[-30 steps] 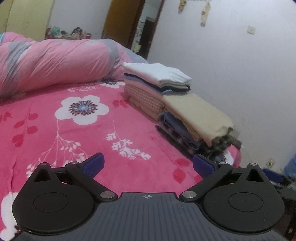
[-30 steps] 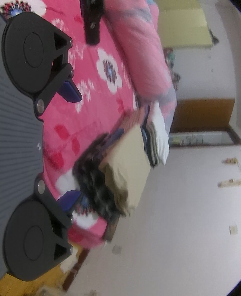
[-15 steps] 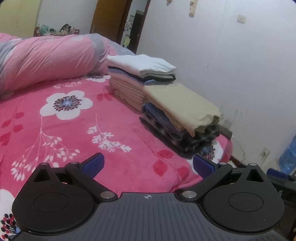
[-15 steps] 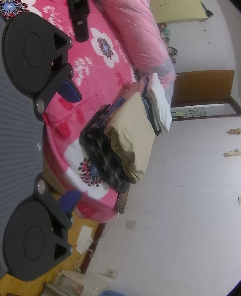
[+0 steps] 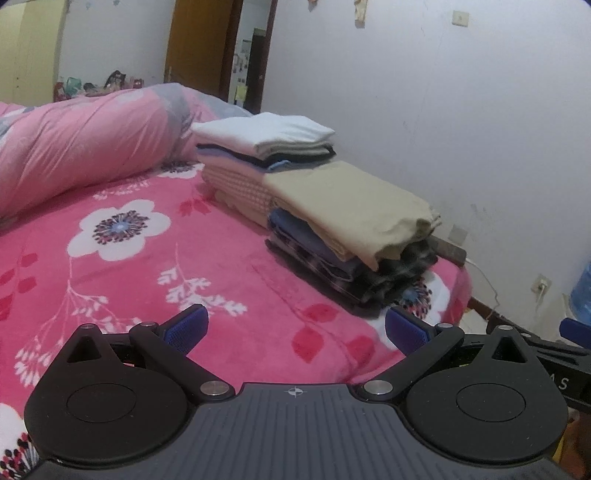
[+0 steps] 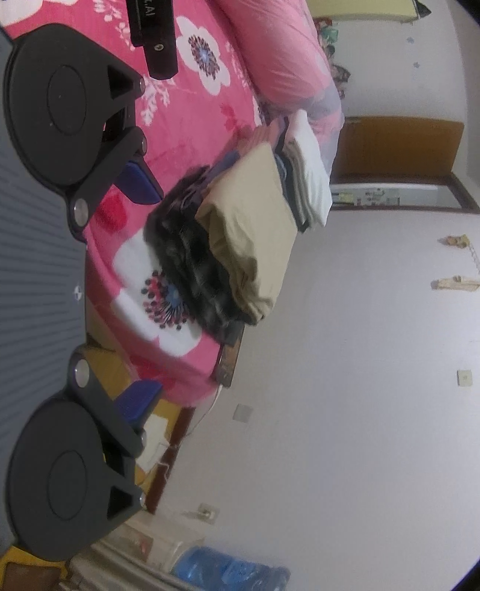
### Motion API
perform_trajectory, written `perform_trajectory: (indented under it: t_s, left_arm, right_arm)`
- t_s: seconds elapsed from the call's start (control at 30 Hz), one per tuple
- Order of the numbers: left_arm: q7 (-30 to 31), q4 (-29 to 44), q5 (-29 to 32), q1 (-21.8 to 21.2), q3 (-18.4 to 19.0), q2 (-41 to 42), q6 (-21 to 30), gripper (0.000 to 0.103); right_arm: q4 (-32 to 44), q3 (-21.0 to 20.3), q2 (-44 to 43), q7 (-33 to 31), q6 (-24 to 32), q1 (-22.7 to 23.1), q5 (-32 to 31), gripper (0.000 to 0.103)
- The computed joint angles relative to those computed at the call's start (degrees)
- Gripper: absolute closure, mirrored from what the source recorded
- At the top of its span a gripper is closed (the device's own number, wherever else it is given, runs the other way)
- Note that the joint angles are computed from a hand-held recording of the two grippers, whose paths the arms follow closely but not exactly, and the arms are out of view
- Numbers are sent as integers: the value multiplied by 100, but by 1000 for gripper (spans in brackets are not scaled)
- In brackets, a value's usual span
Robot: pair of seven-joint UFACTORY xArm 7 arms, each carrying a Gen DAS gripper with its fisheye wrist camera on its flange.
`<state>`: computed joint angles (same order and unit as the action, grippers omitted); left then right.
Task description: Fold clothes
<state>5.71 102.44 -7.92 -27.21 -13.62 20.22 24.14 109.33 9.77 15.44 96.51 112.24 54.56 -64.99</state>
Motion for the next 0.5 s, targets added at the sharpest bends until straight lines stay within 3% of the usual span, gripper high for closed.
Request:
perform_trajectory:
  t_s: [0.27,0.5]
  left_arm:
    - [-585,-64,762,-381,281,68,-252,0]
    - [-504,53,738,-370,166,176,-202,0]
  right_arm:
    - [-208,94,-140,59,224,-44,76,0]
    - [-456,188,-312,170,207,-196,231,0]
